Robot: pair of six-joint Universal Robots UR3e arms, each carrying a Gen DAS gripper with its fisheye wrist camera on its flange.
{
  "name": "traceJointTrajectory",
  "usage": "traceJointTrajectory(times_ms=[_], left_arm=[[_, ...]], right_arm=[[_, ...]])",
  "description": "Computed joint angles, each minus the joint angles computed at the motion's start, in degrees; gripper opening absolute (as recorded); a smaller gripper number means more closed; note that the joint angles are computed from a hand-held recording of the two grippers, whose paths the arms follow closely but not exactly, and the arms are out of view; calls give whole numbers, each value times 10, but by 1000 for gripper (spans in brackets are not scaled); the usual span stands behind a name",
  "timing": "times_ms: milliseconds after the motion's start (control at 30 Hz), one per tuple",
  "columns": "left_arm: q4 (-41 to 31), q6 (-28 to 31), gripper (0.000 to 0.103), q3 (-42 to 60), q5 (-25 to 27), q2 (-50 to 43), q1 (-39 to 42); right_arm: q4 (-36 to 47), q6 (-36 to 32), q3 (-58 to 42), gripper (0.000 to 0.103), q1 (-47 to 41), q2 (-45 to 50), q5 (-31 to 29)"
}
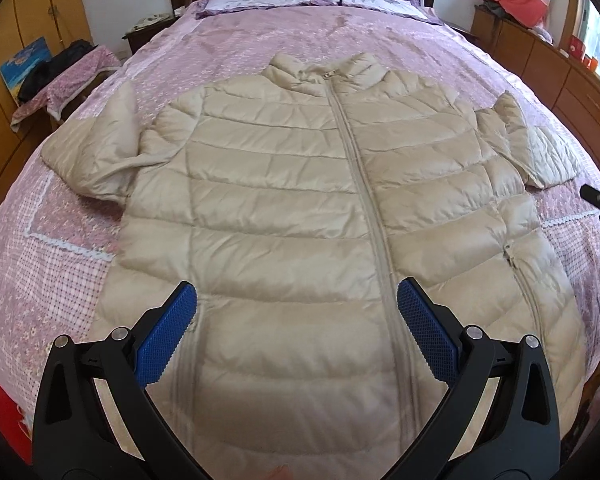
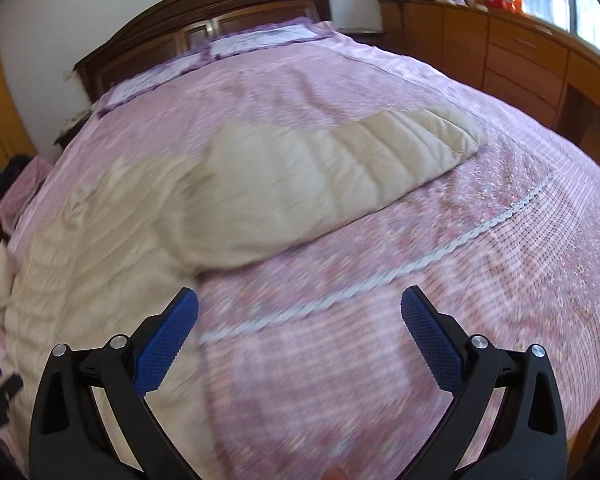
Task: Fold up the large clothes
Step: 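Grasp the cuff of the jacket sleeve with the right gripper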
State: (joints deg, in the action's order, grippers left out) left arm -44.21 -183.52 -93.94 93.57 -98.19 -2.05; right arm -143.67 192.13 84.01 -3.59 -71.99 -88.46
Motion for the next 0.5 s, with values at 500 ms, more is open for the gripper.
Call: traceJointTrajectory(times_ms=[500], left_arm=[[-94, -59, 100, 178, 47, -138, -63]], right_arm=[[137, 24, -358, 98, -137, 253, 56]])
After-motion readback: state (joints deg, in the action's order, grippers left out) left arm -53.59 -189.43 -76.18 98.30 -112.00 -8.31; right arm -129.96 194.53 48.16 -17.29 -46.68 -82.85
